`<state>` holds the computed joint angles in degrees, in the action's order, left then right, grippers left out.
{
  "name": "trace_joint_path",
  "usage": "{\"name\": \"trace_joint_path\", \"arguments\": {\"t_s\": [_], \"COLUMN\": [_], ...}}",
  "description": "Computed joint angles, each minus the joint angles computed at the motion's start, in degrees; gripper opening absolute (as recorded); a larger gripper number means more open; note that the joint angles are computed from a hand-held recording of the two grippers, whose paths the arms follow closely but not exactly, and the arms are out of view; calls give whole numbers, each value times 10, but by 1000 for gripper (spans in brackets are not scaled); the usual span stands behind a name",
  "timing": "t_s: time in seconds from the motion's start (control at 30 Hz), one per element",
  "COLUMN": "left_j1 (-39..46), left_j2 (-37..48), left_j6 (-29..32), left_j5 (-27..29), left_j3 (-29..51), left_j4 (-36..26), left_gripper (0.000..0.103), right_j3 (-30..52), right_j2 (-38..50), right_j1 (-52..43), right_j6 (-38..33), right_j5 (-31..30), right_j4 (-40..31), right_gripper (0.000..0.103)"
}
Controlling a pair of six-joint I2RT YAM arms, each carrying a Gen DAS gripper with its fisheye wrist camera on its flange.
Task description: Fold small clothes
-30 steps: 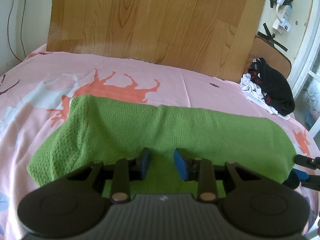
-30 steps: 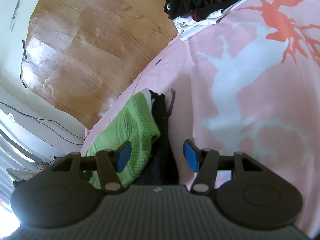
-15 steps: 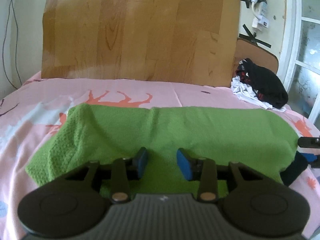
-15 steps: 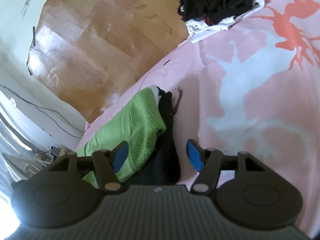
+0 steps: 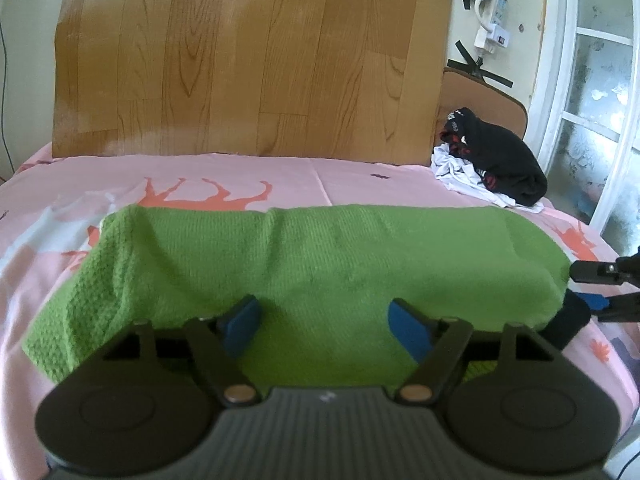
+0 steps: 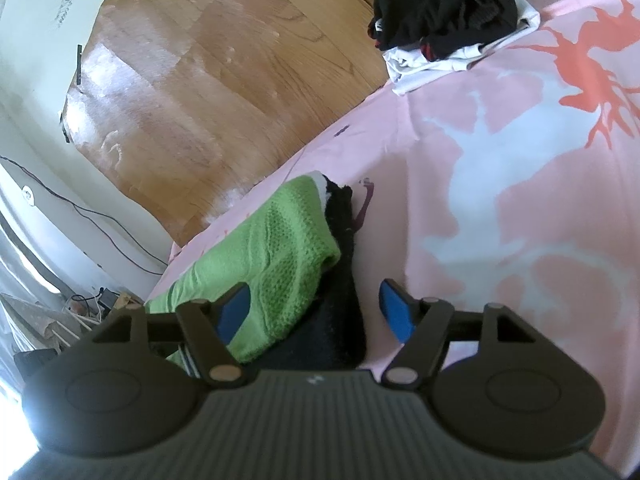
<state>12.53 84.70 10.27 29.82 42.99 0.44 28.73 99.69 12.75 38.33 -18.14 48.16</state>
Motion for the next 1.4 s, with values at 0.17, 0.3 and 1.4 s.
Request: {"name": "trace_joint_path", "arguments": {"t_s": [0.17,0.3,1.4], "left_j1": [105,177,3], "left_j2": [-16,11,249], "left_j6": [-24,-77,-240], "left_j5": [149,147,12], "left_j3": [43,94,288], "left_j4": [-73,-55,-43], "left_gripper": [74,96,42], "right_j3": [11,32,250], "right_j2": [-5,4,145], "right_j1": [-22,-34,-98], "right_j6": [5,-9,36], "right_j5": [-43,-57,-53], "right_j4": [-28,-40,-104], "right_gripper": [73,74,66]}}
